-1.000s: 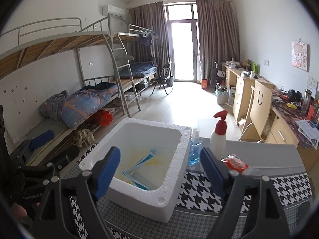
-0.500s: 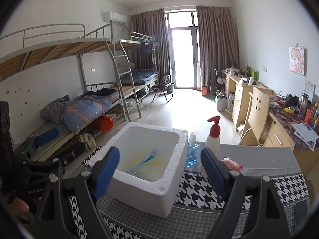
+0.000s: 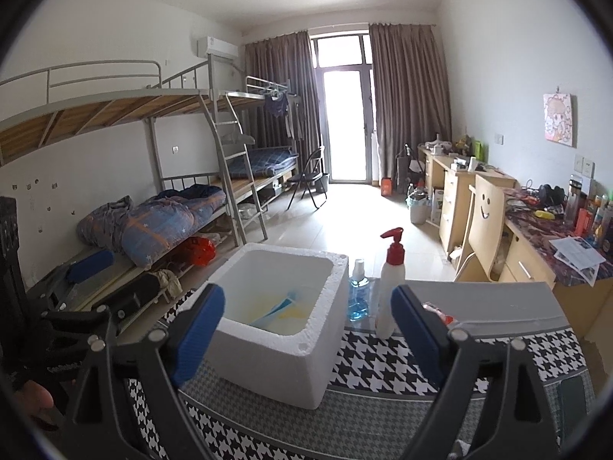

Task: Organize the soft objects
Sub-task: 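Withdraw both grippers from the box back toward the remaining soft items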

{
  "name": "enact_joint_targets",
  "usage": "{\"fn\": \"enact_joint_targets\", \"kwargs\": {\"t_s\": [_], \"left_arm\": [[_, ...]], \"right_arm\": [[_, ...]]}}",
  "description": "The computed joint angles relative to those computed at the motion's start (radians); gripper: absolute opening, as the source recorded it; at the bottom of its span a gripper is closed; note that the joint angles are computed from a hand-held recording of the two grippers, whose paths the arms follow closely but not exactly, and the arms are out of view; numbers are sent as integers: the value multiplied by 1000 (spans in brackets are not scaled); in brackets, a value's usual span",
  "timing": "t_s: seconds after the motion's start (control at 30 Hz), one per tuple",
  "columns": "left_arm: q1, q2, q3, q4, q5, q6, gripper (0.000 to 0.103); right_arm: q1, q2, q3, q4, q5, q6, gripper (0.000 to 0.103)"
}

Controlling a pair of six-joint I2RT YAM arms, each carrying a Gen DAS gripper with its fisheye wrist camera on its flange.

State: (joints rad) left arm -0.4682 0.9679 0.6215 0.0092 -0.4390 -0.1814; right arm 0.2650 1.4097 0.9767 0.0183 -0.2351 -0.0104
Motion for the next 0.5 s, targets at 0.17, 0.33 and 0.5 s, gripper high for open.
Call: {"fn": "enact_joint_targets", "kwargs": {"t_s": [0.17,0.33,0.5], "left_arm": [[-19,-28,-15,-3,-13,2,102],[-50,-57,-29,-8,-34,3,102],[-82,-80,-40,-18,-51,-1,102]], "right_arm": [[-3,-43,-37,13,-1,-3,91],[-10,-82,-80,31,-4,-10,91],[-27,-120,-120,42,-20,-3,91]]}}
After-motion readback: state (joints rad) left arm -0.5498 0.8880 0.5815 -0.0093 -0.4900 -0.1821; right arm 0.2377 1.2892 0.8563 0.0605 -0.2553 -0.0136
